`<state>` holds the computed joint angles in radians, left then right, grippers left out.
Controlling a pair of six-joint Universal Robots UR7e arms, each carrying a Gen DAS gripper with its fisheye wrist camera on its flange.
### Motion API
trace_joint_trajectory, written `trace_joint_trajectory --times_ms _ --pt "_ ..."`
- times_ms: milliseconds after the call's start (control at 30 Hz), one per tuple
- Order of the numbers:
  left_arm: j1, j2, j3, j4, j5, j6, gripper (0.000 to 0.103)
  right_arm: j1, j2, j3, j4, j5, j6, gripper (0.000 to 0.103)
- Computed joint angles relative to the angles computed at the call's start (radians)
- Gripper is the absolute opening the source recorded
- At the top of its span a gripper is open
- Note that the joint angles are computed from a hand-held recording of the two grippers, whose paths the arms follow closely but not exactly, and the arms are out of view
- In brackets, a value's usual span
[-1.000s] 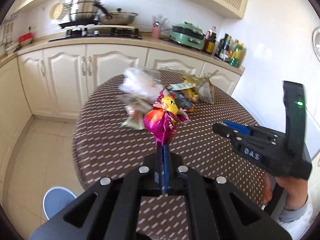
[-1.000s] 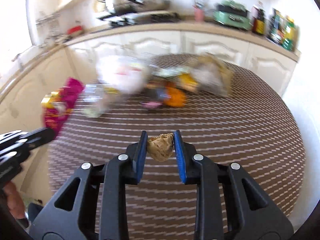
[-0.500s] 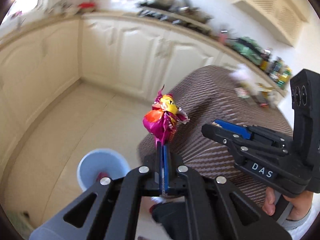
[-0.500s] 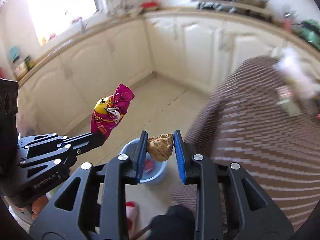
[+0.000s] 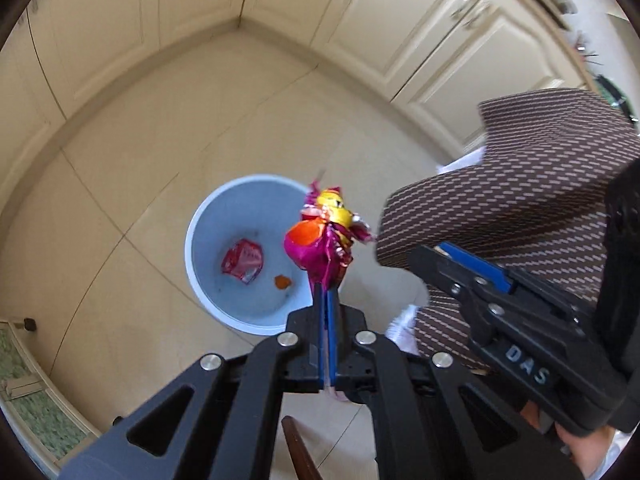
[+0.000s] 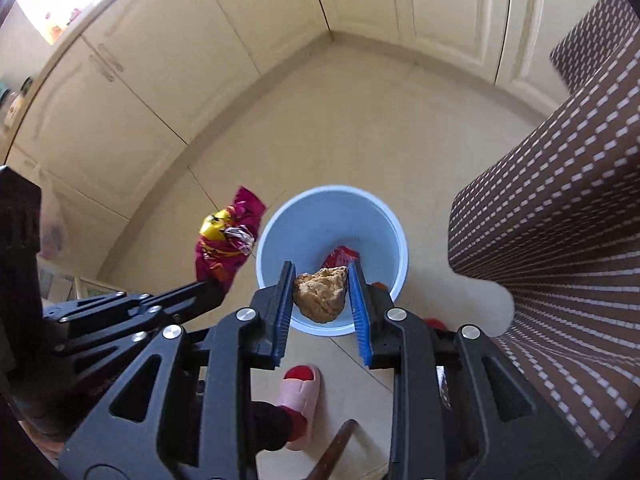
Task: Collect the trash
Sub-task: 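Carry both items over the bucket and open both tools to drop them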
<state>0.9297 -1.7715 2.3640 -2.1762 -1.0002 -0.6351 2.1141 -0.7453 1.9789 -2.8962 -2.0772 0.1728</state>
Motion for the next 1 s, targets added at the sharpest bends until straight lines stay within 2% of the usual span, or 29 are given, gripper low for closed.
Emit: trace_joint_trajectory --times_ms 100,167,233,267,300,400,700,1000 --pt "0.082 0.081 -0.023 -0.097 -0.025 0.069 0.002 -0.026 0.038 -0.023 -0.001 -0.001 0.002 0.027" --pt "0.106 0.124 -0.035 -0.145 -0.024 0.098 0.003 -0.042 0.062 -0.037 -0.006 0.005 0.008 0.027" --pt "0.120 0.142 -0.033 -0.158 0.004 0.120 0.013 -0.052 0.074 -0.041 -0.011 0.004 0.013 0.027" --pt "0.129 0.144 -0.026 -0.167 0.003 0.121 0.030 -0.050 0.082 -0.041 -0.016 0.005 0.020 0.027" --pt "0.137 0.145 -0.023 -0.175 0.002 0.117 0.033 -0.051 0.089 -0.044 -0.016 0.003 0.022 0.027" --pt "0.153 0.149 -0.020 -0.181 0.000 0.112 0.036 -0.055 0.108 -0.057 -0.008 0.004 0.032 0.027" --pt "0.158 0.112 -0.008 -0.144 0.070 0.018 0.049 -0.056 0.144 -0.065 -0.019 0.004 0.025 0.027" --pt "0.179 0.066 -0.004 -0.123 0.075 -0.005 0.051 -0.057 0.176 -0.094 -0.032 0.000 0.004 0.028"
